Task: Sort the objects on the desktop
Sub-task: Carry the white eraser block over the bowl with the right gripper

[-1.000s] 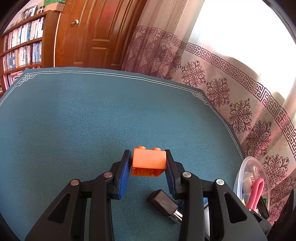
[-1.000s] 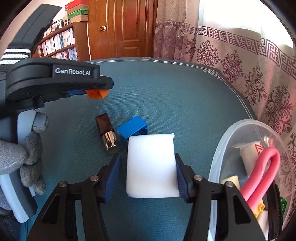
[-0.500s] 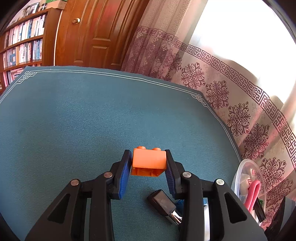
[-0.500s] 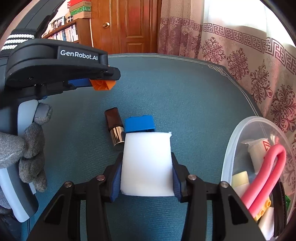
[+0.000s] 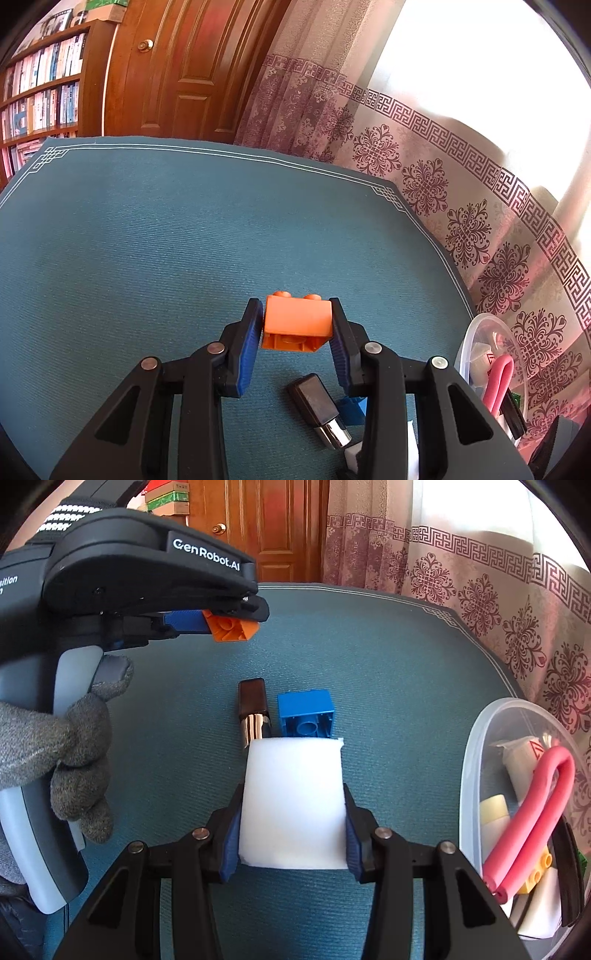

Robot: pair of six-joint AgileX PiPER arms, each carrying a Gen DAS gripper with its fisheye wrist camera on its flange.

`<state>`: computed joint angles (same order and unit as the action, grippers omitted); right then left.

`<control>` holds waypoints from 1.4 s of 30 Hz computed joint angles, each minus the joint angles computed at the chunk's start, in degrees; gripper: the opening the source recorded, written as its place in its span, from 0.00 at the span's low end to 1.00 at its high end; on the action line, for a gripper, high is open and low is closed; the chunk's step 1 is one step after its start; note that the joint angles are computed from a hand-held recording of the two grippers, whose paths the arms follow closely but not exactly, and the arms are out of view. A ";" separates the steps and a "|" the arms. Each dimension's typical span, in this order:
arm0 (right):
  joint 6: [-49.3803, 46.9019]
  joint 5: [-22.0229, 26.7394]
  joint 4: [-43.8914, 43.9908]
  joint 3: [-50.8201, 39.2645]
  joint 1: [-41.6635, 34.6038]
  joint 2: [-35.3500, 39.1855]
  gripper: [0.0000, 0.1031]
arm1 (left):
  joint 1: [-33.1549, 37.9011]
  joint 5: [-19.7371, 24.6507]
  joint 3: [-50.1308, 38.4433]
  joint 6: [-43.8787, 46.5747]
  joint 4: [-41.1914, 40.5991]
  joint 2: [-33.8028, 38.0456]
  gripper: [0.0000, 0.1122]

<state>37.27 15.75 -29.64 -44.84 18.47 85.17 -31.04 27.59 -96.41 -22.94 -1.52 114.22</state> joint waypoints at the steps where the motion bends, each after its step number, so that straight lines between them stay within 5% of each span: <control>1: 1.46 0.04 -0.99 0.21 0.18 -0.18 0.47 | -0.09 -0.03 -0.01 0.13 -0.10 -0.03 0.34; 17: 11.60 4.47 -2.67 2.05 4.65 -9.71 0.47 | -0.69 -2.68 2.90 6.56 -5.00 -2.18 0.34; 31: 6.61 8.30 3.34 7.14 -5.31 -24.42 0.47 | -4.06 -2.51 3.61 8.60 -4.23 -3.77 0.34; 42: -3.80 7.45 12.56 9.12 -17.78 -27.77 0.47 | -6.20 -1.79 3.76 12.85 -7.63 -4.18 0.34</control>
